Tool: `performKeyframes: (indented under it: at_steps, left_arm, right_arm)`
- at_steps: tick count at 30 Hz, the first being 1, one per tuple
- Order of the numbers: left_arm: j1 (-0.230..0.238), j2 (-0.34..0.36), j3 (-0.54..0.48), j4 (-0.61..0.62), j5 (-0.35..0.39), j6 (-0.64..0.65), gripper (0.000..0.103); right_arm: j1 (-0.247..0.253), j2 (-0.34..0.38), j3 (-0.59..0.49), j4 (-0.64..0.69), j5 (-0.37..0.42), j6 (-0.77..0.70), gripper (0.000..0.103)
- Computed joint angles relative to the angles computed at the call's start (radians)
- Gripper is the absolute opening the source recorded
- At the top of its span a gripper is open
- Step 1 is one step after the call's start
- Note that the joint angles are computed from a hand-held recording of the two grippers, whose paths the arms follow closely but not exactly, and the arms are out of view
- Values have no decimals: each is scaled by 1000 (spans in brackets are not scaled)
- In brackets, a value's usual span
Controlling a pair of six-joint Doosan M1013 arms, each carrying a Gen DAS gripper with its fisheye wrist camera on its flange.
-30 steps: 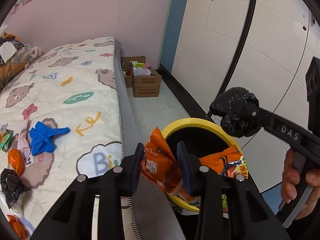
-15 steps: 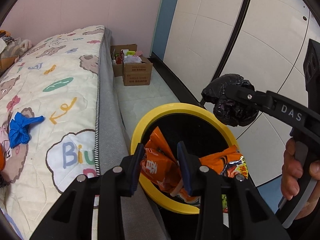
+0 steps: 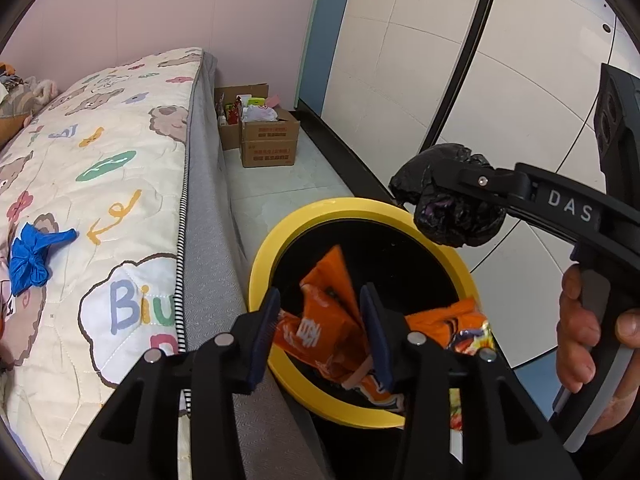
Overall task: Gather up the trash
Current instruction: 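Open both tools over the bin to drop the snack bags and black bag, then move the left tool toward the orange peel while the right tool approaches the blue glove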
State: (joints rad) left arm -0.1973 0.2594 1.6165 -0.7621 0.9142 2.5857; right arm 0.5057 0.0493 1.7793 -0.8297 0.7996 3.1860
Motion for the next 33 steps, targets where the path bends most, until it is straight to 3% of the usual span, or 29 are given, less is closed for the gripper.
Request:
performKeyframes:
  at_steps: [3,7,12,16,24,33]
  left_arm:
    - [5,0,-1,-14,15,10,46]
    - [15,-5,2,-42,16,13,67]
    - [36,-6,-3,-69,39,2,75]
    - [60,-21,10,-92,9,18,83]
    - [135,-26,5,-96,-26,-5,89]
    - [240,-13,-18,-80,-66,-59,92]
  right_arm:
    - [-2,-2,-1,8,-1,-11,41]
    - [0,-4,-4,7,20,4,55]
    - [1,-12,2,3,39,37,57]
    - [13,-14,3,-15,49,50,60]
    - [45,13,-23,-39,17,17,65]
    - [83,81,-104,-67,-63,-64,79]
